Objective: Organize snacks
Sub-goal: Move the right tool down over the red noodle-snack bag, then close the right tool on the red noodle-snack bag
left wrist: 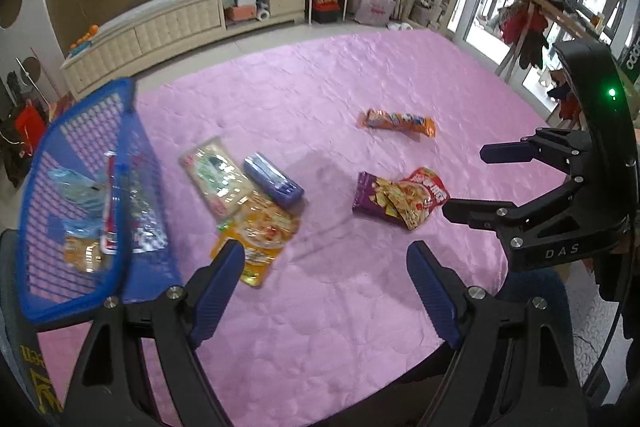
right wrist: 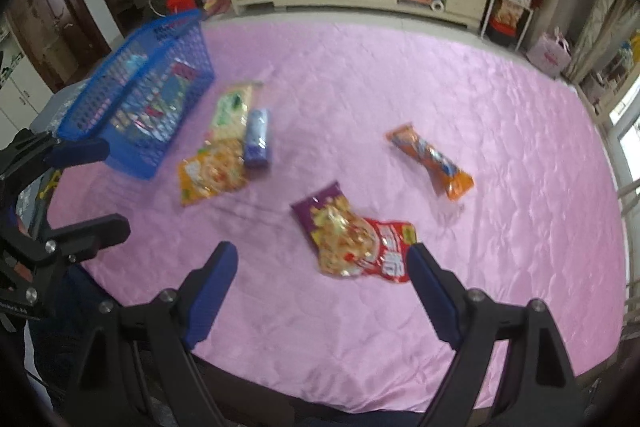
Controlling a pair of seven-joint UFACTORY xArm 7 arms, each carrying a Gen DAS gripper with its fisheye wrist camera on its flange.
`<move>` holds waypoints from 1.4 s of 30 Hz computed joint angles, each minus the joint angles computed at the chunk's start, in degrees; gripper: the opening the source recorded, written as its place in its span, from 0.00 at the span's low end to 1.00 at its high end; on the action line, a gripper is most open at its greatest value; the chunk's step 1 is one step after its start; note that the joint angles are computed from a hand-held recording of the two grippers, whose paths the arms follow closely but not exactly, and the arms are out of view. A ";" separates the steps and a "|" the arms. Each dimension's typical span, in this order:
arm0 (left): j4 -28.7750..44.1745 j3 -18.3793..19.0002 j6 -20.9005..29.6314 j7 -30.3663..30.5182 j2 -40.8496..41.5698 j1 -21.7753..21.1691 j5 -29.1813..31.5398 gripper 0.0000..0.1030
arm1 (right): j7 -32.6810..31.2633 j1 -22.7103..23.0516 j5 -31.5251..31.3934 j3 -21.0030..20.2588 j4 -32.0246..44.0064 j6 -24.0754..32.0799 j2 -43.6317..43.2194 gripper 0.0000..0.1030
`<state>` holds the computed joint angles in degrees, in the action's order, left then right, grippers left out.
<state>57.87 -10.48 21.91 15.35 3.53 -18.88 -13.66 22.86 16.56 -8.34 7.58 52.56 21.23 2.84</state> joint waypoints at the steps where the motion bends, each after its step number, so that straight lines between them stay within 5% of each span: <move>1: 0.60 -0.01 -0.09 -1.26 1.26 -0.38 1.45 0.79 | -0.47 -0.26 0.32 -0.20 -0.06 -0.01 0.75 0.86; 16: 8.94 -1.09 2.64 -5.29 13.88 0.01 3.98 0.79 | -11.69 -4.92 17.83 0.70 6.43 2.94 12.95 0.86; 31: 7.65 -2.10 2.42 -1.65 13.33 3.17 -0.59 0.79 | -6.26 -0.97 6.07 -2.26 12.51 5.32 17.35 0.86; 34: 7.49 -1.90 2.57 -1.66 13.29 3.28 -1.13 0.79 | -8.33 -1.36 6.22 -1.46 10.64 3.87 16.15 0.81; 37: 7.24 -1.90 2.68 -1.67 13.03 3.39 -1.69 0.79 | -10.81 -1.76 7.61 -0.37 9.14 2.74 15.12 0.62; 42: 7.39 -1.80 2.69 -1.78 12.94 2.86 -1.40 0.79 | -11.95 -1.58 8.56 -0.35 6.91 0.87 13.30 0.54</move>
<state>65.26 -12.29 24.61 13.56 16.48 -16.02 -15.07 10.91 14.98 0.22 7.23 59.47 22.09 16.14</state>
